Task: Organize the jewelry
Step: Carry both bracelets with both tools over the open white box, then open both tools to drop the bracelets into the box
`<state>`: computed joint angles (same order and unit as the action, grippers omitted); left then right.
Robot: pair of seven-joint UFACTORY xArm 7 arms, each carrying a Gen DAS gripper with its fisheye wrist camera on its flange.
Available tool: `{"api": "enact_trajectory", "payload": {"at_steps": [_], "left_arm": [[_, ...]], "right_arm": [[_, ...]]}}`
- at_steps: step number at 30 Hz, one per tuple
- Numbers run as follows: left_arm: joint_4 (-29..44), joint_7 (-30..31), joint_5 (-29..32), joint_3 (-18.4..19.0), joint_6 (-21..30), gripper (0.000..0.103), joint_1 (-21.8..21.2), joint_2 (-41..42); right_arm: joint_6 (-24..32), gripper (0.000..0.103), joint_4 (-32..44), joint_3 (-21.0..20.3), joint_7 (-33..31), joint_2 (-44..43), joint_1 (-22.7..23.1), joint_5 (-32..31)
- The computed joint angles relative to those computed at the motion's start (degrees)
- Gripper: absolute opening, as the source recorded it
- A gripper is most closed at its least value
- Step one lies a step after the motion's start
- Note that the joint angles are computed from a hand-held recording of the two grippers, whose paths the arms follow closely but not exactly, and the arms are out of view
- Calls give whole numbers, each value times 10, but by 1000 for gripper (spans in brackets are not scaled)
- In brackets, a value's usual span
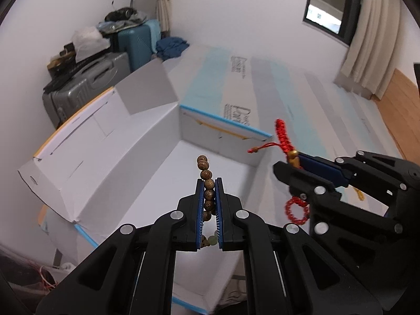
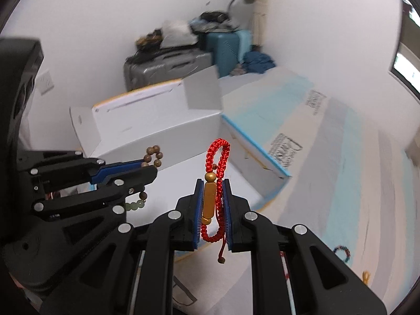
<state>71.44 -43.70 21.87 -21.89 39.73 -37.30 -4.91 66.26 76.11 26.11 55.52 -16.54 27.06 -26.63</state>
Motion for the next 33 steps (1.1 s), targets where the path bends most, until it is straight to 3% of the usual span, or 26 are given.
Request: {"api": "enact_trajectory", "payload": {"at_steps": [9, 16, 27, 33], "left_arm": [[13, 81, -89, 35, 20, 7, 18, 45], [31, 146, -180, 54, 60, 7, 30, 104], [123, 203, -220, 68, 225, 7, 26, 206], [148, 215, -217, 74, 266, 7, 15, 231]], "right_arm": [[-7, 13, 66, -56, -80, 118, 26, 66], [2, 13, 90, -102, -128, 193, 34, 158], [89, 13, 140, -135, -189, 293, 24, 267], [122, 13, 165, -142, -198, 323, 24, 284]]}}
